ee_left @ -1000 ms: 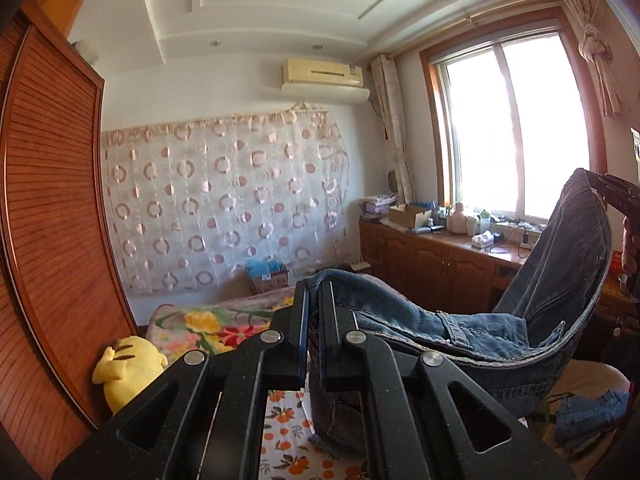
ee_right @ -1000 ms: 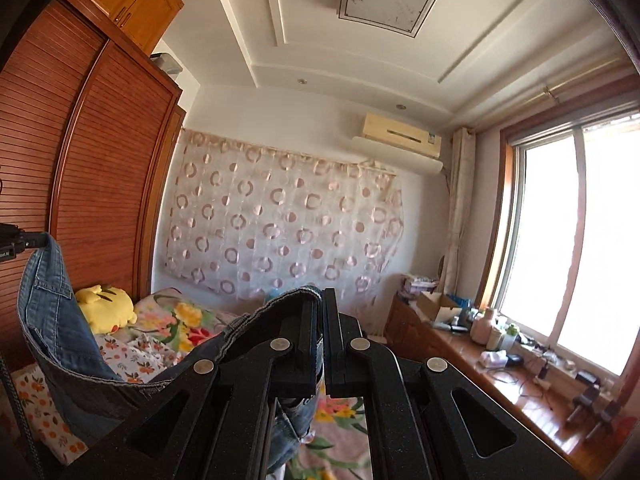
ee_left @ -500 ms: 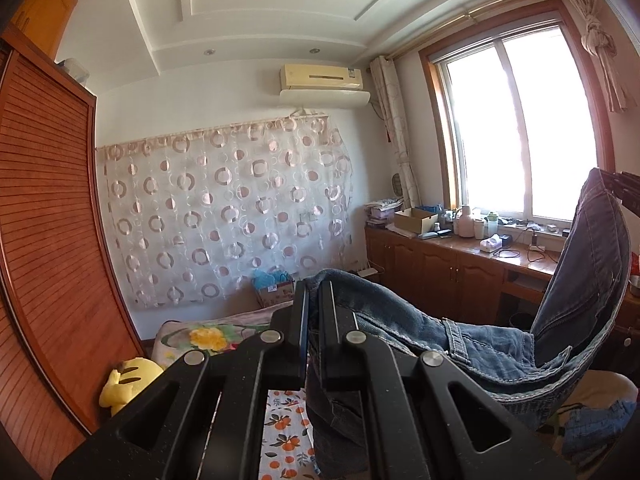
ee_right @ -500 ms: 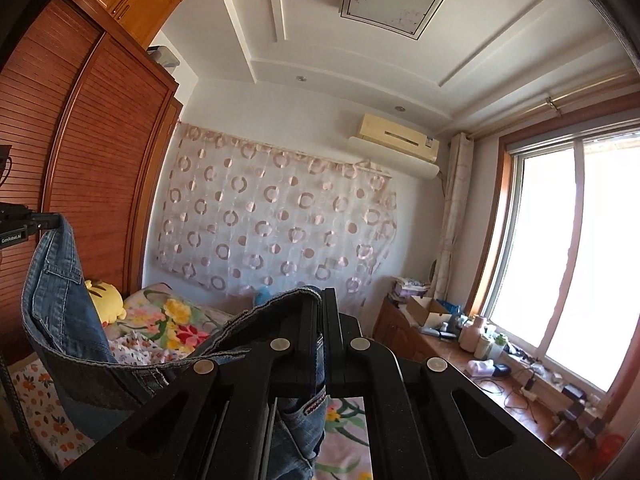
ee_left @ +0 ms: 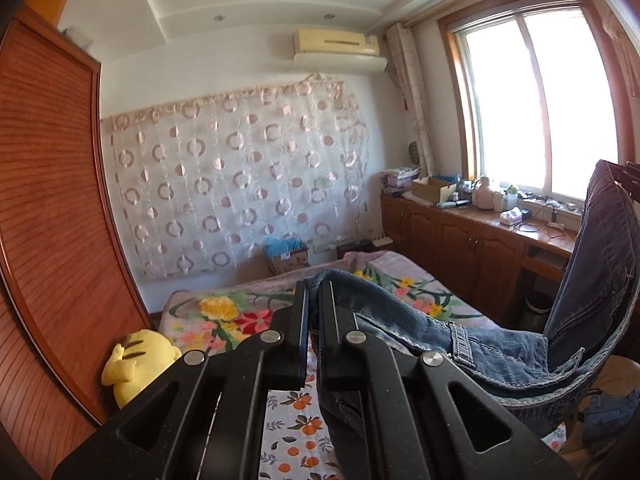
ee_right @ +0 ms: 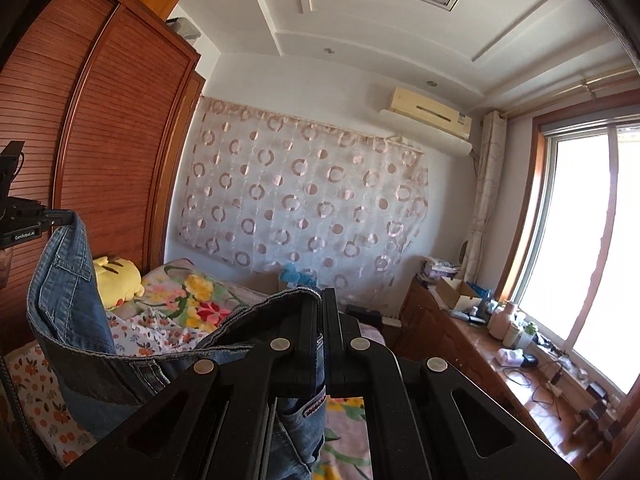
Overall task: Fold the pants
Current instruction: 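Lift the jeans by the waistband with both tools, letting the legs hang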
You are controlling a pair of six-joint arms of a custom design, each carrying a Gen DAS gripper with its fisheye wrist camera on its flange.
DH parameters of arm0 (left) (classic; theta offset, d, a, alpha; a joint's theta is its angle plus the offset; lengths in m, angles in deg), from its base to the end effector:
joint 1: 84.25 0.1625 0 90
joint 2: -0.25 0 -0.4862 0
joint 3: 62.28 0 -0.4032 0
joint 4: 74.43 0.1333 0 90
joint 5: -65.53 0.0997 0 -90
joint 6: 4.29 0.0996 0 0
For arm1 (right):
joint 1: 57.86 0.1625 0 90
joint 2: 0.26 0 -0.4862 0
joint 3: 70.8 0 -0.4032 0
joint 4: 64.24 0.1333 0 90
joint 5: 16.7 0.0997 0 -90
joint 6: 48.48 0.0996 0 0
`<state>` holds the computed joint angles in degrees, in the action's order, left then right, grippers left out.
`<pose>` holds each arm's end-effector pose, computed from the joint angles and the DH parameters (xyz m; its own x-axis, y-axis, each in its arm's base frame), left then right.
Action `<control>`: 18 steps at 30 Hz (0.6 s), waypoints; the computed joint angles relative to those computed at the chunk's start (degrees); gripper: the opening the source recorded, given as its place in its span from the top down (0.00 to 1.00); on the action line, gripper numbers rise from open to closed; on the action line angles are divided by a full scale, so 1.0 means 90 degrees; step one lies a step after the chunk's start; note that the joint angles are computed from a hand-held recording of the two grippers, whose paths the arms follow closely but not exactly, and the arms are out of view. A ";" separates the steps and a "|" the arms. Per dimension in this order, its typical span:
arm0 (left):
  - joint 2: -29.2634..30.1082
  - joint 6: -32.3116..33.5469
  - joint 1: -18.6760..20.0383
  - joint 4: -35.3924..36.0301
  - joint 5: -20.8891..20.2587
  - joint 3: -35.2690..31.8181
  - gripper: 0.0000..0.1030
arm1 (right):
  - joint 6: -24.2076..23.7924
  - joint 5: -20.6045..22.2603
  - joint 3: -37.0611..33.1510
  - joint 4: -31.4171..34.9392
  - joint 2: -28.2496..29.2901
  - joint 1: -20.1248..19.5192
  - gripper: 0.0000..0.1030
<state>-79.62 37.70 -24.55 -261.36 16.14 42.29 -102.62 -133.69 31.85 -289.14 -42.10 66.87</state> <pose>-0.1086 -0.5785 0.5445 -0.6166 0.0632 -0.7847 0.7622 0.2976 -0.5749 0.4550 -0.5017 0.2064 -0.4481 -0.2699 0.8523 -0.8865 0.0112 -0.4625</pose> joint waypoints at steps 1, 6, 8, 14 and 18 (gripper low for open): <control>0.0130 -0.0078 0.0167 0.0099 -0.0031 -0.0188 0.96 | 0.0012 0.0002 -0.0227 0.0200 0.0124 -0.0050 0.98; 0.0638 -0.0188 0.0573 0.0464 -0.0012 -0.1002 0.96 | 0.0099 -0.0028 -0.1716 0.1378 0.0715 -0.0151 0.98; 0.0858 -0.0067 0.0599 0.0567 0.0097 -0.1437 0.96 | 0.0050 -0.0052 -0.2391 0.1793 0.0909 -0.0141 0.98; 0.1322 0.0613 0.0210 0.0532 0.0344 -0.2803 0.96 | -0.0100 0.0114 -0.4623 0.2654 0.1603 -0.0085 0.98; 0.1441 0.1429 -0.0161 -0.0095 0.0398 -0.3228 0.96 | -0.0022 0.0463 -0.5559 0.2849 0.1830 -0.0014 0.98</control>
<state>-66.65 50.56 -26.00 -262.22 19.72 13.24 -102.82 -129.52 -18.18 -263.50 -25.63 66.74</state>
